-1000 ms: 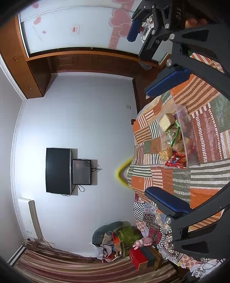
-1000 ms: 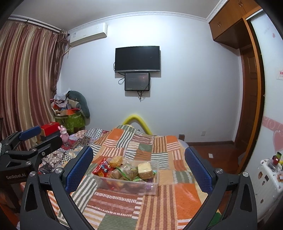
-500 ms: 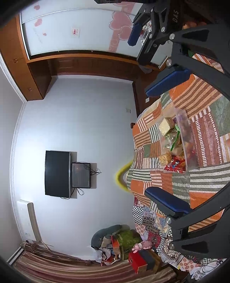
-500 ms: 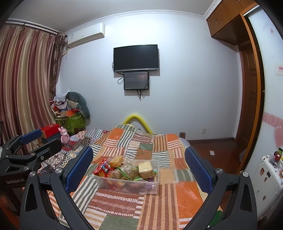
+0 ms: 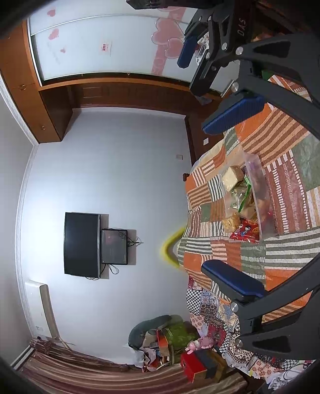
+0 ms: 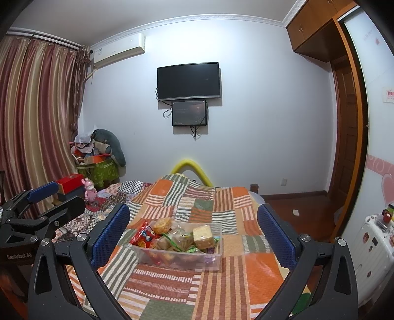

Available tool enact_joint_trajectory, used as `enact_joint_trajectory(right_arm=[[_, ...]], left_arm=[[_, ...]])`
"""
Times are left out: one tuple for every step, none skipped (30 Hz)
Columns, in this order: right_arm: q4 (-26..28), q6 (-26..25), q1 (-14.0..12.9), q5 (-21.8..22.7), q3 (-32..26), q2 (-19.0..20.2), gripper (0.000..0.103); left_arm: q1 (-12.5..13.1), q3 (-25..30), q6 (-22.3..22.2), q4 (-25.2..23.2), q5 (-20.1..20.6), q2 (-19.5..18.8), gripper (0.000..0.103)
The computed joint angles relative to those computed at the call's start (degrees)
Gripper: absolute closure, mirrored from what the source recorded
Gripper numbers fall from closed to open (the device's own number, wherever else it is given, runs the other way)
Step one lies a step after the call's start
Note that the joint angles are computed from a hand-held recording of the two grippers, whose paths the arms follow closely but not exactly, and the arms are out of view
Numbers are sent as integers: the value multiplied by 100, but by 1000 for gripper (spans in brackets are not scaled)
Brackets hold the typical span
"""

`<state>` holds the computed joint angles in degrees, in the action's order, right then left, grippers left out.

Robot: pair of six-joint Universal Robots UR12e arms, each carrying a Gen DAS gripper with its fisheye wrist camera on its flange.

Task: Organize snacks

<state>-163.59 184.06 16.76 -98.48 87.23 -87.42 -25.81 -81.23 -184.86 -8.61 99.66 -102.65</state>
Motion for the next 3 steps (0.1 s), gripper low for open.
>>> enact_joint_trajectory(right_arm=[[-3, -3, 2, -8, 1, 0, 0], [-8, -5, 7, -17, 8, 1, 0], [0, -9, 8, -15, 9, 1, 0]], left_arm=[[-2, -9, -6, 18, 19, 3, 0], [-2, -15, -6, 29, 35, 5, 0], [-2, -9, 0, 12, 42, 2, 0]])
